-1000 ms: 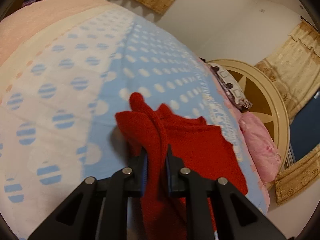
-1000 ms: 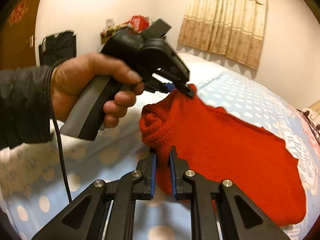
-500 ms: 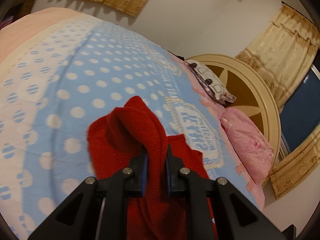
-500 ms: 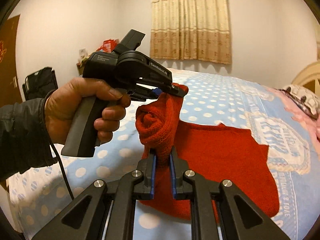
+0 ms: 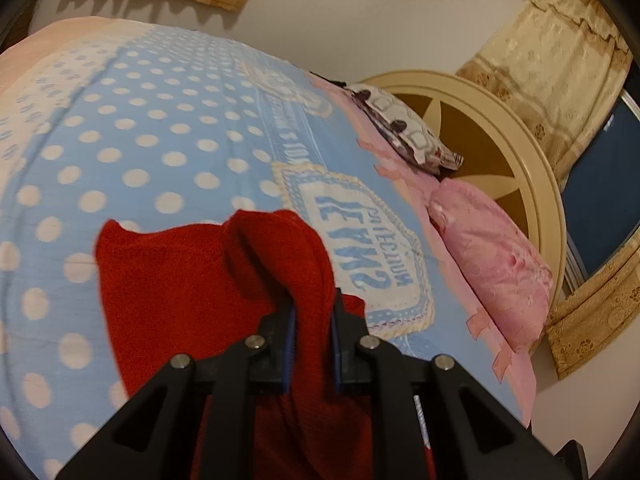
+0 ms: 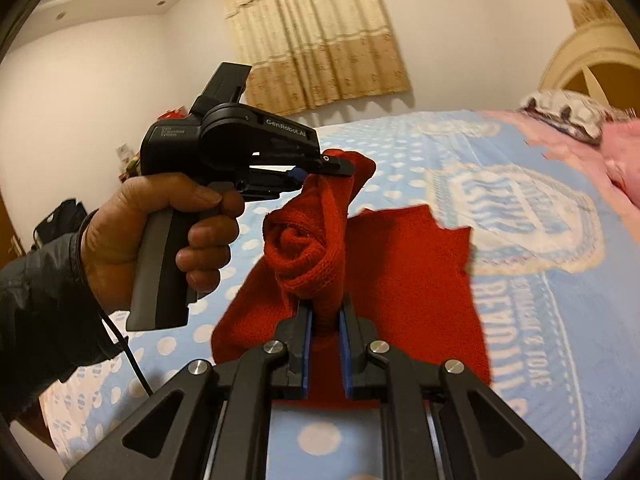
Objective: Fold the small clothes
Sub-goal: 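Grasp the red cardigan's edge with the left gripper and fold it over, then open the left gripper to lay the folded edge down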
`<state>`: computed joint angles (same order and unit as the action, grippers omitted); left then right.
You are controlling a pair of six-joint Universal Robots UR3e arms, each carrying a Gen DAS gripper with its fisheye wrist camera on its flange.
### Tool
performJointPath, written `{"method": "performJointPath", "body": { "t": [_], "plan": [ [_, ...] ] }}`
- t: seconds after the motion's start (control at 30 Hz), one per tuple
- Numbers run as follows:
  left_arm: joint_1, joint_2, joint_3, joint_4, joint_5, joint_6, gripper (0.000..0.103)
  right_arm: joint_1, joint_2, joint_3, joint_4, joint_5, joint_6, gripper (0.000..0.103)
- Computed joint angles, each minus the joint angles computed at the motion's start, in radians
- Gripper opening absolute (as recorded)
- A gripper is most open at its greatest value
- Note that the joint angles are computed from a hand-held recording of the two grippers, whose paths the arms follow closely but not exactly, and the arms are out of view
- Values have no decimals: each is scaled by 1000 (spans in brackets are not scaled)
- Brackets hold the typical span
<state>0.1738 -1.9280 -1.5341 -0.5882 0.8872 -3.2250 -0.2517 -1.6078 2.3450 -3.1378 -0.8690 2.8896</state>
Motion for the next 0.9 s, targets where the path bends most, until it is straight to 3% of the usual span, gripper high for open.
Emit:
{"method": "performJointPath", "body": {
  "t": [0.47, 0.57, 0.67, 0.73, 0.8, 0.9],
  "plan": [
    [-191, -159, 199, -64, 176, 33, 16, -218, -12, 48, 262, 147, -58, 11],
    [-231, -168, 240, -100, 258, 45, 25, -258, -3, 48, 313, 191, -71, 11],
    [-238, -106, 170, -39, 277, 64, 30, -311, 4, 56, 368, 247, -91, 15],
    [-236, -40, 85, 27, 310, 73, 58, -343, 5, 51, 418, 272, -89, 19],
    [-205, 62, -83, 155, 300, 101, 70, -363, 4, 50, 446, 295, -97, 23],
    [-170, 183, -271, 240, 330, 164, 71, -369, -10, 88, 343, 282, -44, 39]
  ]
}}
